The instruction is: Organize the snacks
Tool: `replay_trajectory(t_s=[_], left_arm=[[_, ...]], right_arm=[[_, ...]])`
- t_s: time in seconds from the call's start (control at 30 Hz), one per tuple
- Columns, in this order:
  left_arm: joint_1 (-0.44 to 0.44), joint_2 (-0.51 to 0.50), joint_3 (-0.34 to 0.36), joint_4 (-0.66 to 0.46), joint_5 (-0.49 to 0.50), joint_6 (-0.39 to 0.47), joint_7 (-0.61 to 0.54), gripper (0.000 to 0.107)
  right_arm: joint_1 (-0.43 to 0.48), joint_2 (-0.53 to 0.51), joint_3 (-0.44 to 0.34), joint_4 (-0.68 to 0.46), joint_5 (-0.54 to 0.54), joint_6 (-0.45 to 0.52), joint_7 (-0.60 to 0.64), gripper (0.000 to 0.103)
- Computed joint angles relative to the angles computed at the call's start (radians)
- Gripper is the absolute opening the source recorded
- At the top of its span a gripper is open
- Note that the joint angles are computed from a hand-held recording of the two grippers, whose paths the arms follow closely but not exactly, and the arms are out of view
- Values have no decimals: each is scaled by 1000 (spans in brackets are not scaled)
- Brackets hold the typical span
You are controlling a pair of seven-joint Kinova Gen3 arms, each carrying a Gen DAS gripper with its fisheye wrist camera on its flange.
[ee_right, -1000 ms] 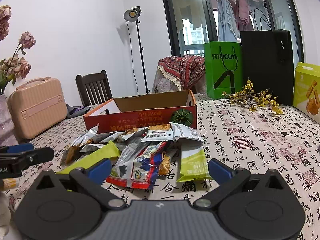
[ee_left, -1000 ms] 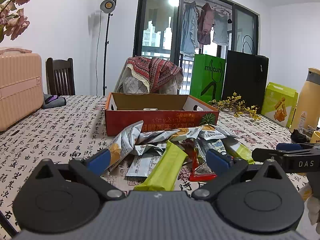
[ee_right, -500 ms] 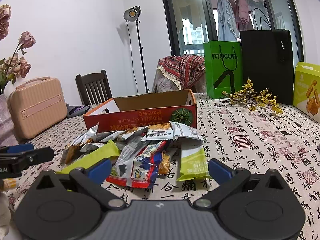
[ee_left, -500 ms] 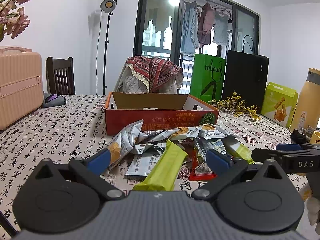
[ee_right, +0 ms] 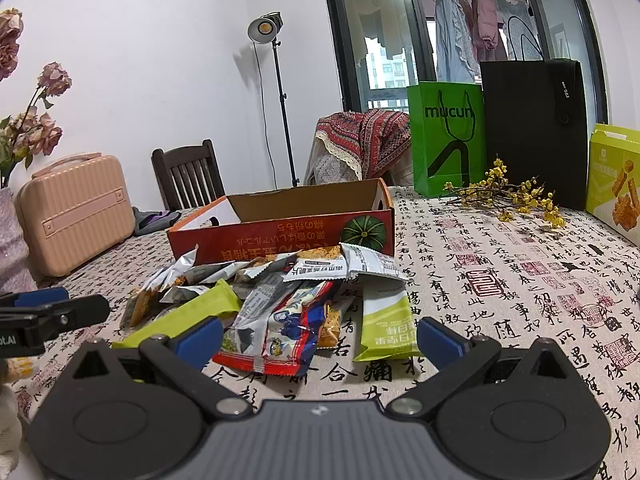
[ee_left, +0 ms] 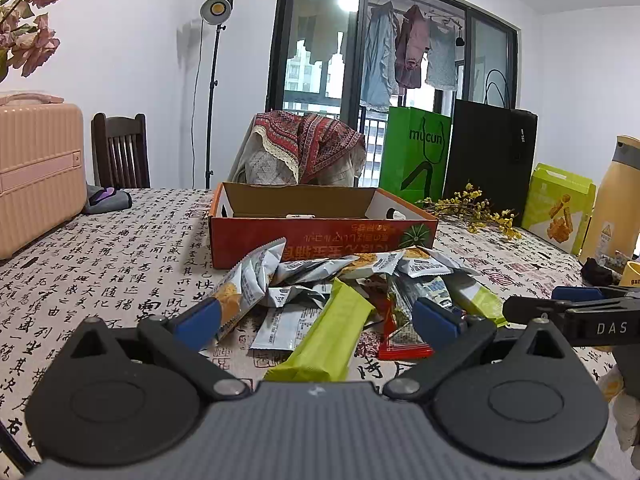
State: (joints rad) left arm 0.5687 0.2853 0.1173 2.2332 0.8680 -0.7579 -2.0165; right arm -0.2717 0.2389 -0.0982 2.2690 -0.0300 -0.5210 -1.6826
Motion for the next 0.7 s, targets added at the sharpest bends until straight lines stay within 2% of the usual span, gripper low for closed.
replay_trajectory(t_s=[0.37,0.7], left_arm=[[-1,3,0,-2,3,4,0,103],[-16,9,-13,-23,11,49,-15,103]], right_arm=[[0,3,1,-1,2,2,-1,103],[30,25,-11,-32,76,32,-47,103]])
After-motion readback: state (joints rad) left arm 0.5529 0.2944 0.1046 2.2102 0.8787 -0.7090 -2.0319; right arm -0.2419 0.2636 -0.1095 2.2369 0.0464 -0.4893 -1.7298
